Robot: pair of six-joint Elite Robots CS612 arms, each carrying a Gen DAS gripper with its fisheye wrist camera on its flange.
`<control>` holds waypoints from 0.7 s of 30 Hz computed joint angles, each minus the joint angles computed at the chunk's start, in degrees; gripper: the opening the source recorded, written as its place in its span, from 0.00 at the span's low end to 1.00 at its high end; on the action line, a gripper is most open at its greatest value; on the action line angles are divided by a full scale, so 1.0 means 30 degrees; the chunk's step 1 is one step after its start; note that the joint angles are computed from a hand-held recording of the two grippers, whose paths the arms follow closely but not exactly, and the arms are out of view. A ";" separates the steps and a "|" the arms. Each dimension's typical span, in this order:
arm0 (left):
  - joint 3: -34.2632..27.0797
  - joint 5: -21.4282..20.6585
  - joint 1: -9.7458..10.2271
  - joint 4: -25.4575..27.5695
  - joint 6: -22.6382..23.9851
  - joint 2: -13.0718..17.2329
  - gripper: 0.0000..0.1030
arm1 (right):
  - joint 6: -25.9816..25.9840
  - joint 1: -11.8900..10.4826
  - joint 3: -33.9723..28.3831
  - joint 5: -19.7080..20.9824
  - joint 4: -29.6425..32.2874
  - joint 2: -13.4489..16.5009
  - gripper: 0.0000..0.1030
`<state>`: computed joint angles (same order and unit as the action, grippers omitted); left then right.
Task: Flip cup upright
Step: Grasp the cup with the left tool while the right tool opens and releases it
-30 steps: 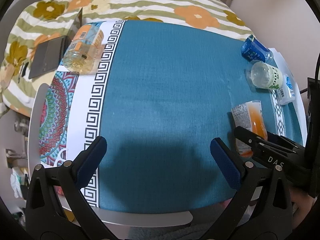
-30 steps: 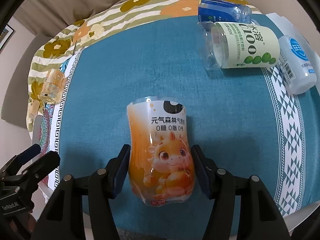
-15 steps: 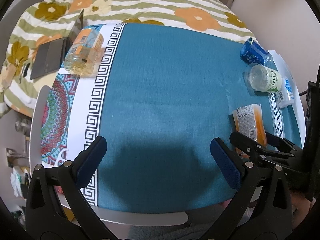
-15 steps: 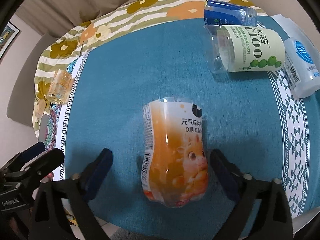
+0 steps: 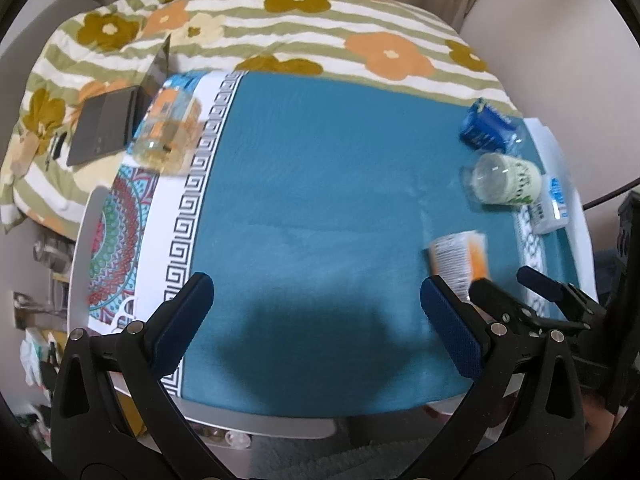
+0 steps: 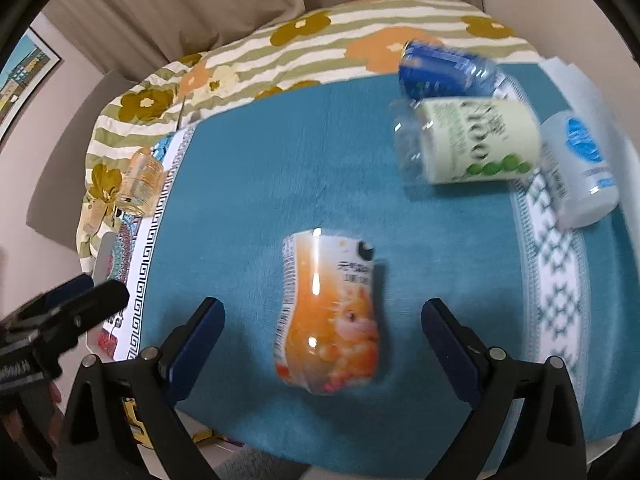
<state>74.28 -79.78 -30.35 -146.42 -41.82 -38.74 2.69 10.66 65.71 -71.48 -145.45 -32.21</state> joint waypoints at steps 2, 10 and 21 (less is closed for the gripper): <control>-0.0518 -0.0236 -0.0082 0.0366 0.0153 0.0070 1.00 | -0.0479 -0.0227 0.0364 0.0237 0.0075 -0.0384 0.96; -0.4114 -0.2636 -0.0286 0.4172 0.0628 0.1406 1.00 | -0.2391 -0.1027 0.1617 -0.0861 0.0000 -0.1502 0.96; -0.9089 -0.5834 0.0003 0.8444 -0.0065 0.4486 0.97 | -0.0888 -0.2082 0.2553 -0.1239 0.0020 -0.1784 0.96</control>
<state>47.01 -97.28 -30.34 -121.09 -42.01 -25.28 0.03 4.41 73.37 -75.20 -145.39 -37.56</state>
